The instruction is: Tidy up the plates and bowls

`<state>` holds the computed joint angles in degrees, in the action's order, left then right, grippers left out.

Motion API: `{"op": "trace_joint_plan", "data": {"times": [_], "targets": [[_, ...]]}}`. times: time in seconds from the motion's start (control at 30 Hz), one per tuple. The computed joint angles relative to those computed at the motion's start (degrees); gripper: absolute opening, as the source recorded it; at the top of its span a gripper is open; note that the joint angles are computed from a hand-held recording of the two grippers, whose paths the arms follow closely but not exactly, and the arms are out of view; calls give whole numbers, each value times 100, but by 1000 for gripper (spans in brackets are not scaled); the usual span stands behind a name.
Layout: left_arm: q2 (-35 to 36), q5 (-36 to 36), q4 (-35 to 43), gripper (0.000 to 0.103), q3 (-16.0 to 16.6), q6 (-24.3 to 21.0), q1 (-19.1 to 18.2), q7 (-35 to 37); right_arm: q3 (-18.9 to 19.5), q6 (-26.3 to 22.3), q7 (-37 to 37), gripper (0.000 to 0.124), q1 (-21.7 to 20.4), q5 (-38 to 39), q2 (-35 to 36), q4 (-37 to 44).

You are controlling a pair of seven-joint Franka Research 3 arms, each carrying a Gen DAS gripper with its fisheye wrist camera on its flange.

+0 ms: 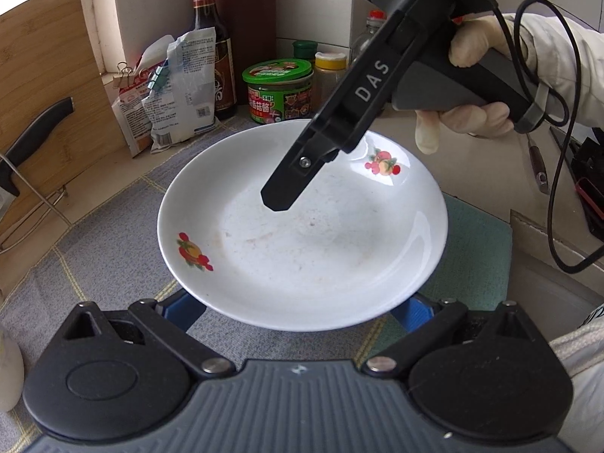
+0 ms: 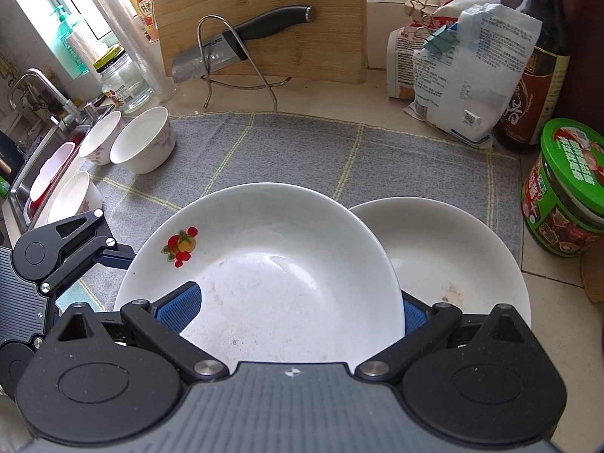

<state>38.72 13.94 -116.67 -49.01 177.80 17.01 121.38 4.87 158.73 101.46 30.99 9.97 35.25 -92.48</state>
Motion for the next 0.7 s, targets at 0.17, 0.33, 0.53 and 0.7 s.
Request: {"op": "trace_joint_plan", "data": {"times": [0.17, 0.33, 0.53, 0.7], "targets": [[234, -17, 346, 101, 73, -212, -236, 132, -32, 151, 54, 103, -82, 76, -101, -266], [350, -193, 596, 101, 176, -381, -461, 331, -38, 260, 109, 103, -152, 134, -178, -476], [401, -394, 801, 101, 308, -453, -681, 547, -15, 379, 109, 103, -235, 215, -182, -581], [390, -512, 928, 101, 463, -478, -876, 673, -23, 398, 105, 103, -269, 245, -156, -598]]}}
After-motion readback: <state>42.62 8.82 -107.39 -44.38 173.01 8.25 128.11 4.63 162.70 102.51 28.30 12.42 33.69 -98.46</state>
